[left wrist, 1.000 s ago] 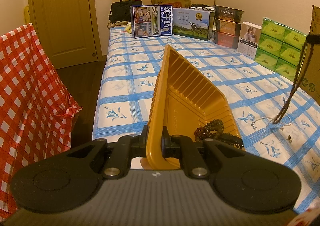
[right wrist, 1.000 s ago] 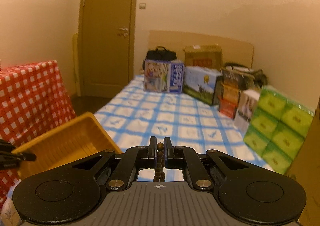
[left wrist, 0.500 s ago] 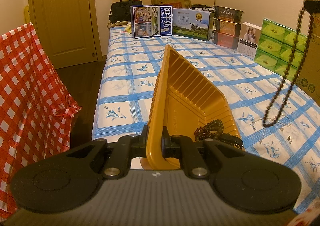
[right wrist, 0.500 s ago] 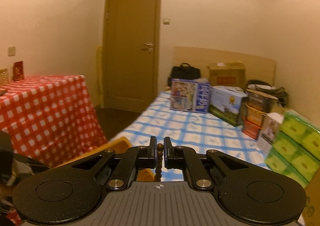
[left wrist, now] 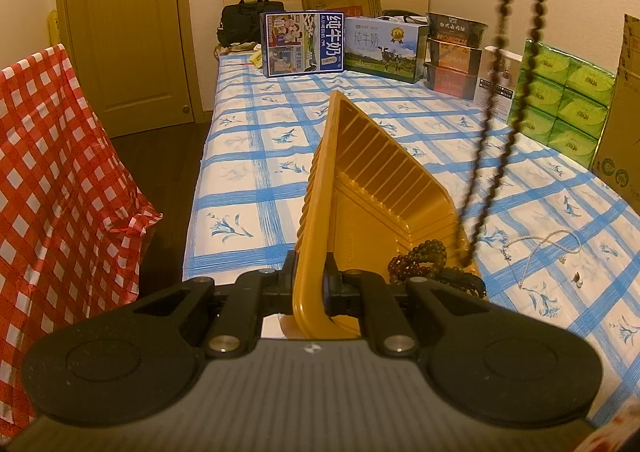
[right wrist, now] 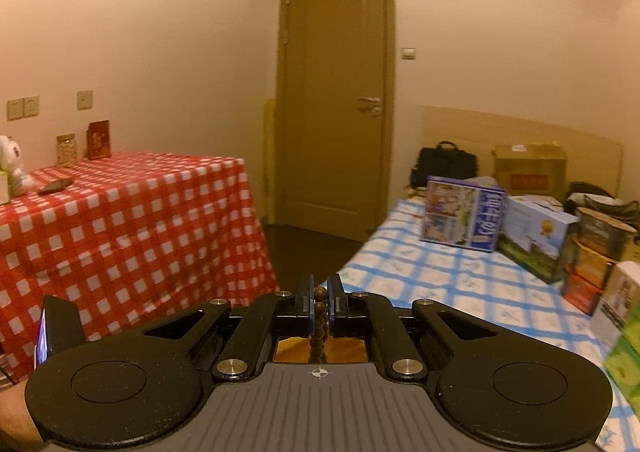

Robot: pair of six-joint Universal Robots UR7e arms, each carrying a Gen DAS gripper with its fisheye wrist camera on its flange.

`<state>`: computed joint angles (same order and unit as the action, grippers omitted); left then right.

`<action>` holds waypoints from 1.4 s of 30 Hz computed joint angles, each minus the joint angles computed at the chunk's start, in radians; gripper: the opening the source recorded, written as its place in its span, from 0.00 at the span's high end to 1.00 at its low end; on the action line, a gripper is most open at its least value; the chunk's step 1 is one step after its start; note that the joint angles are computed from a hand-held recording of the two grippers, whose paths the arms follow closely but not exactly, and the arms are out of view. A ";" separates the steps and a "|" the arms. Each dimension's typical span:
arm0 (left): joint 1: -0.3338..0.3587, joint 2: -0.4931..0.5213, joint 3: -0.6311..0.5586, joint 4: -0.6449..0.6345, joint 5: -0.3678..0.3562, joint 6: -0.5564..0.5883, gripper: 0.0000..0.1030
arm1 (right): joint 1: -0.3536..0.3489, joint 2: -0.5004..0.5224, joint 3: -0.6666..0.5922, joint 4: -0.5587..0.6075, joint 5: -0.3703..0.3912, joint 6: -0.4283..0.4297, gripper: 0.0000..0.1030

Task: Organize jewelry
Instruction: 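Carry the brown bead strand over the tray and release it with the right gripper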

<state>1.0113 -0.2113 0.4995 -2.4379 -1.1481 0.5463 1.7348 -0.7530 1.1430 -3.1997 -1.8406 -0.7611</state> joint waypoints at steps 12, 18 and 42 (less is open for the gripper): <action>0.002 0.001 0.002 -0.004 -0.003 -0.005 0.91 | -0.046 0.107 -0.138 0.195 -0.053 0.060 0.94; 0.003 -0.002 0.010 -0.010 -0.004 -0.007 0.91 | -0.071 0.103 -0.136 0.291 -0.044 0.120 0.94; 0.004 -0.002 0.008 -0.009 -0.006 -0.006 0.91 | -0.122 0.125 -0.211 0.376 -0.062 0.299 0.94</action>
<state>1.0151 -0.2131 0.5075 -2.4467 -1.1543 0.5398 1.6130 -0.6277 0.9320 -2.8241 -1.9028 -0.4624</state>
